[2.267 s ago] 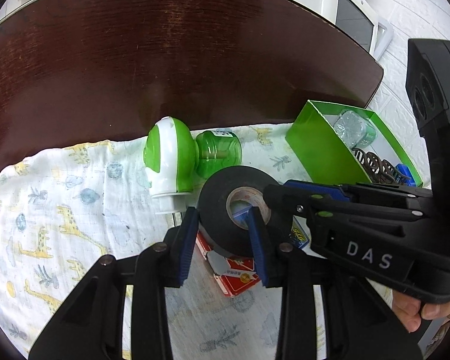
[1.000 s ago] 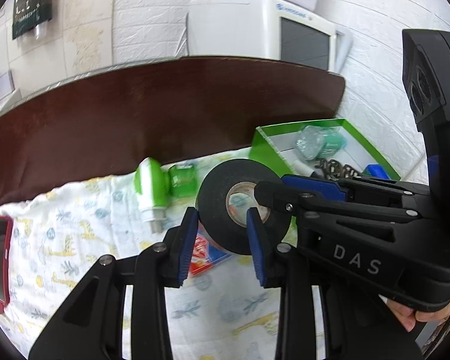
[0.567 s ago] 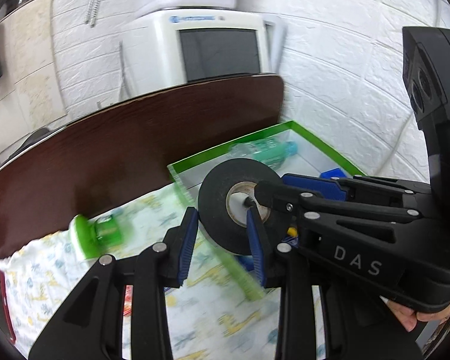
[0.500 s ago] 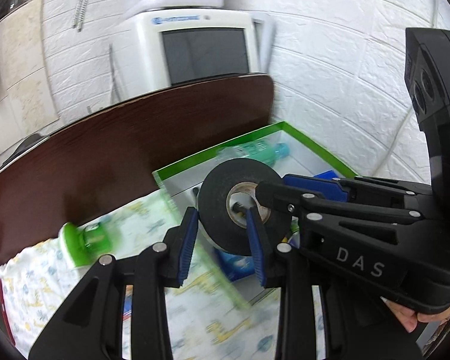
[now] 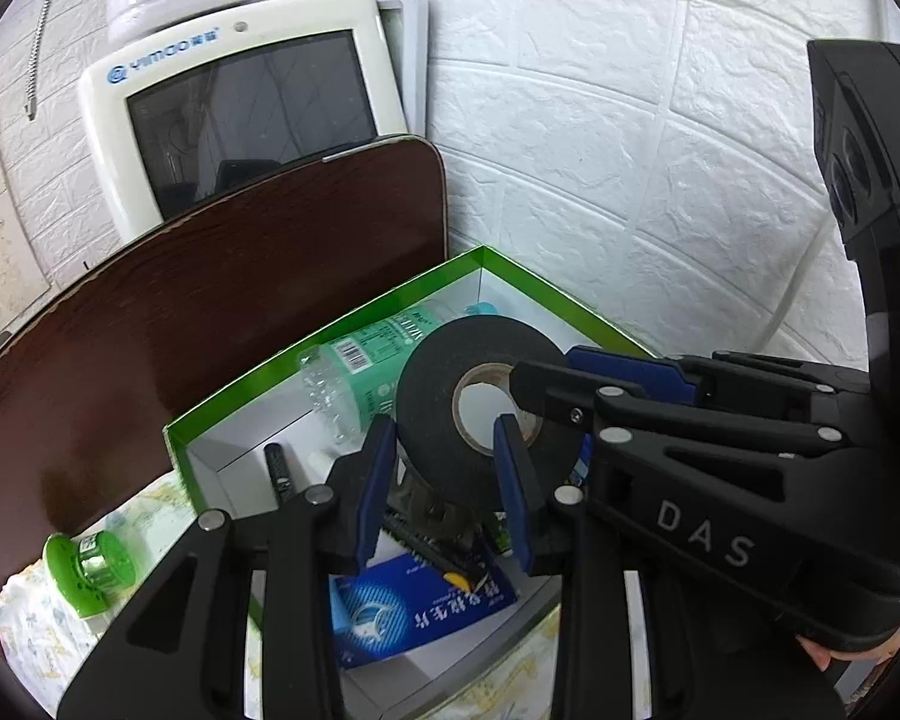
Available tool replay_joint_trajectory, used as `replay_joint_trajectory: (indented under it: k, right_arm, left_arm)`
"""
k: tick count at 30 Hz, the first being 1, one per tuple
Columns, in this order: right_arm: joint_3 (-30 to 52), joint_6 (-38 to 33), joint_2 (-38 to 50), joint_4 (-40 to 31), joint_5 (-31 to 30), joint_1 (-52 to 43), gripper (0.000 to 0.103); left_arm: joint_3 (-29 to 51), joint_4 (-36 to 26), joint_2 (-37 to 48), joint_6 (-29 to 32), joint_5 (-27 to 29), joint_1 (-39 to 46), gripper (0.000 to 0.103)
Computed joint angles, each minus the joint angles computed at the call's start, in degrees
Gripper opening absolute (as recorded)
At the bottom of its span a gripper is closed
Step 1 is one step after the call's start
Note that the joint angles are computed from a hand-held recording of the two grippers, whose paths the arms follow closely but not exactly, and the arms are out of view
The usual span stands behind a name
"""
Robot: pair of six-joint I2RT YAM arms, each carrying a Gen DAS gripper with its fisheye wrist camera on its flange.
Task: Organize rigid objects
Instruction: 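Lift the black tape roll with both grippers and carry it over the green tray, then lower the tape roll into the tray and open both grippers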
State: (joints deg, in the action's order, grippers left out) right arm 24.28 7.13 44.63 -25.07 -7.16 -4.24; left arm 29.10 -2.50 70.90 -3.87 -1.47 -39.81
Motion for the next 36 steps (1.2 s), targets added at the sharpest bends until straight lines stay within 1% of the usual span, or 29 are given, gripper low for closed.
replay_joint_trajectory:
  k: [3,7,13,18,27,28,30,33,36]
  right_arm:
    - [0.17,-2.11,3.02,1.85,-1.6,-3.28,0.027]
    - [0.48,-3.61,7.12,4.46,-1.65,-5.01,0.027]
    - [0.69,-3.86,12.21,8.04,-1.72,-6.27,0.027]
    - [1.02,-3.95,14.5,9.06,-0.88,-6.31,0.027]
    - [1.22,-4.06,17.32,11.12,-0.42,-7.88,0.027]
    - [1.34,-3.76,17.45,11.12,-0.51,-8.02,0.027]
    - [1.13,-3.33,16.62,11.39,-0.74,-8.05,0.027]
    - [1.05,-2.86,15.47,11.39,1.07,-6.51,0.027]
    - [1.15,-2.43,14.45,10.51,0.85,-5.83,0.027]
  left_arm:
    - [1.24,2.17,3.91,-0.33,0.76,0.05,0.031]
    - [3.06,4.28,8.55,-0.74,1.72,0.4,0.031]
    - [5.59,6.4,14.3,-0.45,2.92,1.06,0.031]
    - [6.53,7.68,17.1,-0.37,4.5,2.02,0.031]
    - [7.6,8.26,19.52,0.33,5.83,2.07,0.031]
    - [7.46,8.64,19.5,0.11,6.39,2.29,0.034]
    - [7.58,9.45,19.87,-0.35,7.72,2.66,0.034]
    - [6.07,9.25,17.17,0.11,5.75,2.27,0.04]
    - [4.26,8.73,14.12,0.25,4.72,2.47,0.041]
